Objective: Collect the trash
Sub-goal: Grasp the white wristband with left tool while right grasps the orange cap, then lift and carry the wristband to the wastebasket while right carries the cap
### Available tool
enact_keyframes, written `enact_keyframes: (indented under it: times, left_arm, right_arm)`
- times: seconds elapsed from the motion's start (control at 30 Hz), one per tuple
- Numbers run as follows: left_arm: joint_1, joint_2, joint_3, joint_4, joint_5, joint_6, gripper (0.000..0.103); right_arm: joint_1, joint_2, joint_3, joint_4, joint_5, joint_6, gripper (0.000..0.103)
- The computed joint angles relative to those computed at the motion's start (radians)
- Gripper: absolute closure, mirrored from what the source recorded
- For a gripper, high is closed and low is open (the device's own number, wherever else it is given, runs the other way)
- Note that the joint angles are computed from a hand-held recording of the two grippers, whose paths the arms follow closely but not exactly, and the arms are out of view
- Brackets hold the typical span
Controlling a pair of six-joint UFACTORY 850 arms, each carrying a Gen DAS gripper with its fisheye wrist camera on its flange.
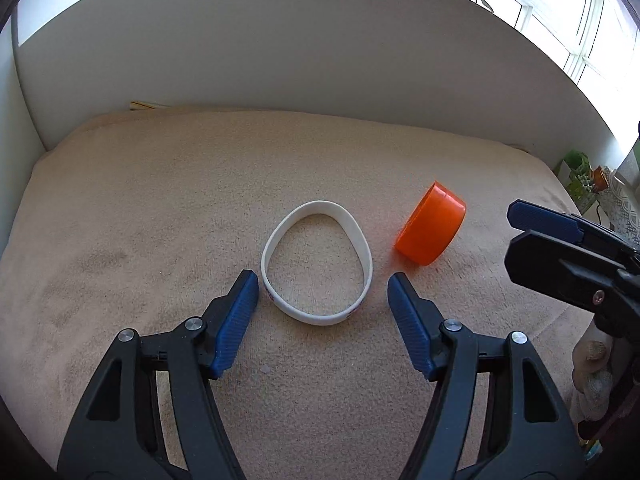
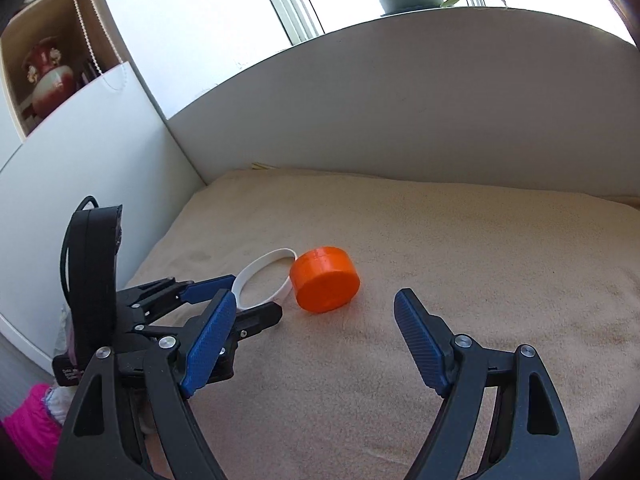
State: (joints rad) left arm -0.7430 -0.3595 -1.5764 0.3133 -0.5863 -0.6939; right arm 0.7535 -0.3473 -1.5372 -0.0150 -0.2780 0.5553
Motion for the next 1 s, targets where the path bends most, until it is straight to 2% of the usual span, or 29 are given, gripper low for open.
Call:
enact_keyframes:
  times: [0.03,0.23,0.33,0.4,0.43,0.5,0.63,1.0]
  left_arm:
    - [0.004,-0.008,-0.009,-0.005,-0.004,0.007,0.043]
    - [0.021,-0.005,0.003,-0.034,0.027,0.005,0.062]
    - [0.030,-0.004,0.007,-0.052,0.039,0.012,0.073]
    - [0.031,-0.006,0.006,-0.053,0.042,0.013,0.078]
    - [0.031,-0.006,0.006,-0.052,0.044,0.014,0.083]
    - [0.034,0.017,0.035,-0.050,0.054,0.016,0.090]
    - [0.029,0.044,0.063,-0.020,0.060,-0.019,0.094]
    - [0.011,0.144,0.152,0.071,0.088,-0.150,0.095]
  right_arm:
    - [0.000,-0.014,-0.017,0.000,-0.009,-0.002,0.022]
    - [-0.007,-0.082,-0.096,0.019,-0.059,-0.001,0.024]
    - [-0.010,-0.106,-0.122,0.053,-0.085,-0.023,0.032]
    - [-0.009,-0.120,-0.139,0.058,-0.112,-0.034,0.047]
    - [-0.008,-0.125,-0.144,0.058,-0.121,-0.034,0.051]
    - [-0.006,-0.129,-0.151,0.041,-0.122,-0.015,0.054]
    - [-0.001,-0.123,-0.147,0.002,-0.111,0.028,0.054]
    - [0.011,-0.030,-0.031,-0.044,-0.037,0.089,0.055]
